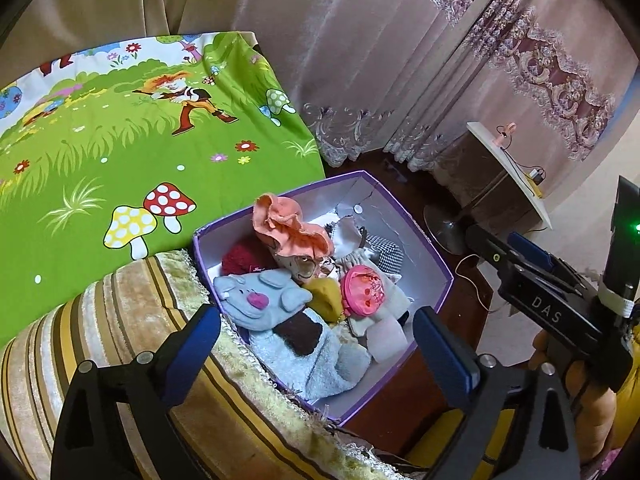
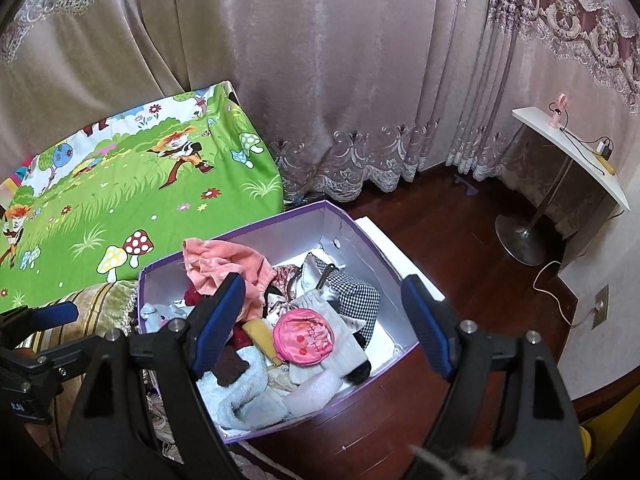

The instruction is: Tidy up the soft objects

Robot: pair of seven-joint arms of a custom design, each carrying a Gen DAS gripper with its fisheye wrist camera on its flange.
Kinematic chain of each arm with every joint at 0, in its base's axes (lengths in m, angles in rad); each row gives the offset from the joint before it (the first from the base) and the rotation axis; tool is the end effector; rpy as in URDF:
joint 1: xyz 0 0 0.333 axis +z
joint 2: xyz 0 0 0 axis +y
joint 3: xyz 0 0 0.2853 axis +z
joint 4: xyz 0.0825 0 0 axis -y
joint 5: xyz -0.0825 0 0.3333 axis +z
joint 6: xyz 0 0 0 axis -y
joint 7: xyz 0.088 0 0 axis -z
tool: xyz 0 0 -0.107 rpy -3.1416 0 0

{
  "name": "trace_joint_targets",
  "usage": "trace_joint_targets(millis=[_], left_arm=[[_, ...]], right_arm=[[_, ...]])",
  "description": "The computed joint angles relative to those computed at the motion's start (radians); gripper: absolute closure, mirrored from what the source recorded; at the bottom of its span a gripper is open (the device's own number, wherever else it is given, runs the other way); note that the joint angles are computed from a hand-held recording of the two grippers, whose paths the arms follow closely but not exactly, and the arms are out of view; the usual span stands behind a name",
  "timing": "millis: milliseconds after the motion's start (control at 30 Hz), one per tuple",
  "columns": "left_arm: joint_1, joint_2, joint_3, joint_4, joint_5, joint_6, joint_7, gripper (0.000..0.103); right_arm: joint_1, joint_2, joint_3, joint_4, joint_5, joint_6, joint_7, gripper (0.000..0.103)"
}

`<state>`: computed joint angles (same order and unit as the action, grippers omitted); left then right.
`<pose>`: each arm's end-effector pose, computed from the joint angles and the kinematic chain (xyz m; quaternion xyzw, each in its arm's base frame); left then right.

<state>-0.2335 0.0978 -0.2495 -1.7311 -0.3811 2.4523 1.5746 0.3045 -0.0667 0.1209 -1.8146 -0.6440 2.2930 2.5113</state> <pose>0.5223 -0.2668 0.5698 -0.5717 0.7438 -0.3462 0.0105 0.4943 0.2116 0.6040 -0.5793 0.7185 -0.3132 0.2237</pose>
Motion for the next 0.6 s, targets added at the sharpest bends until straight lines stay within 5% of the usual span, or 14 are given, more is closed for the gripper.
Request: trace_joint_targets(millis=[600], left_arm=[[-0.01, 0.005, 0.001, 0.015, 0.083, -0.013, -0.029, 0.0]], right_arm=[[-0.001, -0.005, 0.001, -0.009, 0.001, 0.001, 0.005, 0.02]])
